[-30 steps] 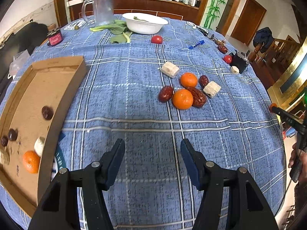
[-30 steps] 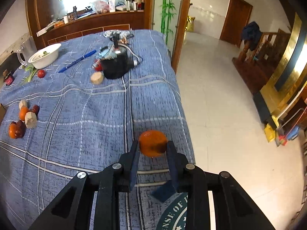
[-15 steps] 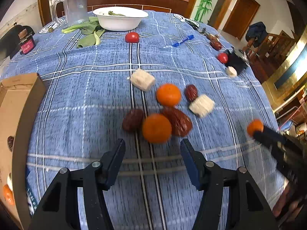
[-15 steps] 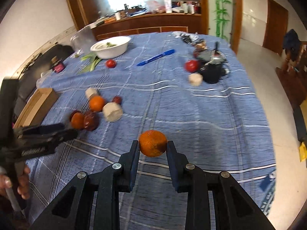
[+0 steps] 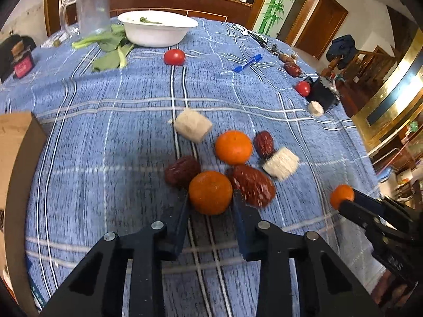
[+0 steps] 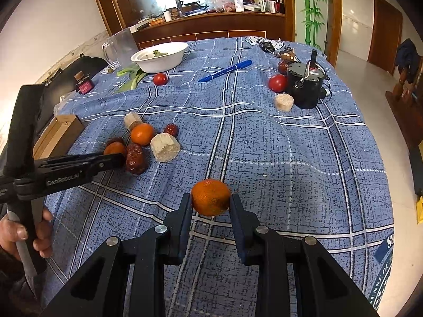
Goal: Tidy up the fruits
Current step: 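Grasp an orange with the left tool while the right tool holds its orange, then carry both oranges over the tray and open both tools to drop them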
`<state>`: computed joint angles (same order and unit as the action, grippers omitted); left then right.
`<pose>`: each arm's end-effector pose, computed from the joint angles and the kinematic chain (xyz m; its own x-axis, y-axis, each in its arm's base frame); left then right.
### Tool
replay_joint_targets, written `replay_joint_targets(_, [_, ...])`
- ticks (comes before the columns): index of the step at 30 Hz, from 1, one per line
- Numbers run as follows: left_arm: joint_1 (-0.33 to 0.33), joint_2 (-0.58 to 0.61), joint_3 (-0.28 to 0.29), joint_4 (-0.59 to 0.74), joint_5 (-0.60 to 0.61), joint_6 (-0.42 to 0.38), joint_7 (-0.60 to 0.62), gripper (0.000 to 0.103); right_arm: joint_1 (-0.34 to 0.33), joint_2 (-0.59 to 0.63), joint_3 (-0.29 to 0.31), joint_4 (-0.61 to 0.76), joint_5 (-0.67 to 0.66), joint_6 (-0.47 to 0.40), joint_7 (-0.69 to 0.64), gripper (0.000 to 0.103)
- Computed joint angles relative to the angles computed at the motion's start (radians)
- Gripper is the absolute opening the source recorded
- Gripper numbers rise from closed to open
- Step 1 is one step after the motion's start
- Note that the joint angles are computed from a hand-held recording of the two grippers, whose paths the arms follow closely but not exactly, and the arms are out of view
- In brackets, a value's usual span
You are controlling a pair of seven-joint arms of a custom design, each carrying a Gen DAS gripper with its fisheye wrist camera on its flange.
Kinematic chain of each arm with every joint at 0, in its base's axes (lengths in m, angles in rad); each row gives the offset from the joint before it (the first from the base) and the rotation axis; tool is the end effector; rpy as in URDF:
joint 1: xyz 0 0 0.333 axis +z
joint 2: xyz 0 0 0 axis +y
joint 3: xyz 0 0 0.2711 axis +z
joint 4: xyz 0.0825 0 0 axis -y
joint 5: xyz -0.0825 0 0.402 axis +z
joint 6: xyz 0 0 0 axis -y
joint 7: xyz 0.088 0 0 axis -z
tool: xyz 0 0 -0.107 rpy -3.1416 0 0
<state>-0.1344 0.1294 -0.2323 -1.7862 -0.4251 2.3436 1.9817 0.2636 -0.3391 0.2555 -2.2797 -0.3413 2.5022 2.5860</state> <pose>0.6041 -0.2329 0.4757 -0.5496 -0.8000 0.2408 -0.7812 0.3898 -0.4877 0.4519 0.2683 0.4975 -0.2036 -0.9618 -0.1828 -0.7742 0.2724 -0.5713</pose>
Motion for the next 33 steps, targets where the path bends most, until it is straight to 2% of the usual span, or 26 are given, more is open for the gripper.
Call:
replay_joint_targets(5, [0.010, -0.092, 0.019, -0.099, -0.047, -0.028, 0.062, 0.030, 0.002, -0.008, 0.004, -0.006, -0.004, 0.003, 0.003, 0.030])
replay_joint_targets(10, [-0.006, -0.181, 0.046, -0.200, -0.047, 0.017, 0.101, 0.030, 0.004, 0.007, 0.013, 0.004, -0.014, 0.004, 0.018, 0.030])
replay_joint_targets(18, [-0.023, -0.273, 0.107, -0.282, -0.101, 0.020, 0.141, 0.030, 0.019, 0.041, 0.031, 0.054, -0.070, -0.020, 0.059, 0.030])
replay_joint_targets(25, [-0.013, -0.334, 0.159, -0.322, -0.144, 0.003, 0.176, 0.030, 0.070, 0.124, 0.033, 0.154, -0.116, -0.067, 0.090, 0.031])
replay_joint_targets(33, [0.024, -0.357, 0.211, -0.315, -0.186, -0.021, 0.223, 0.030, 0.168, 0.280, 0.006, 0.351, -0.187, -0.142, 0.100, 0.031])
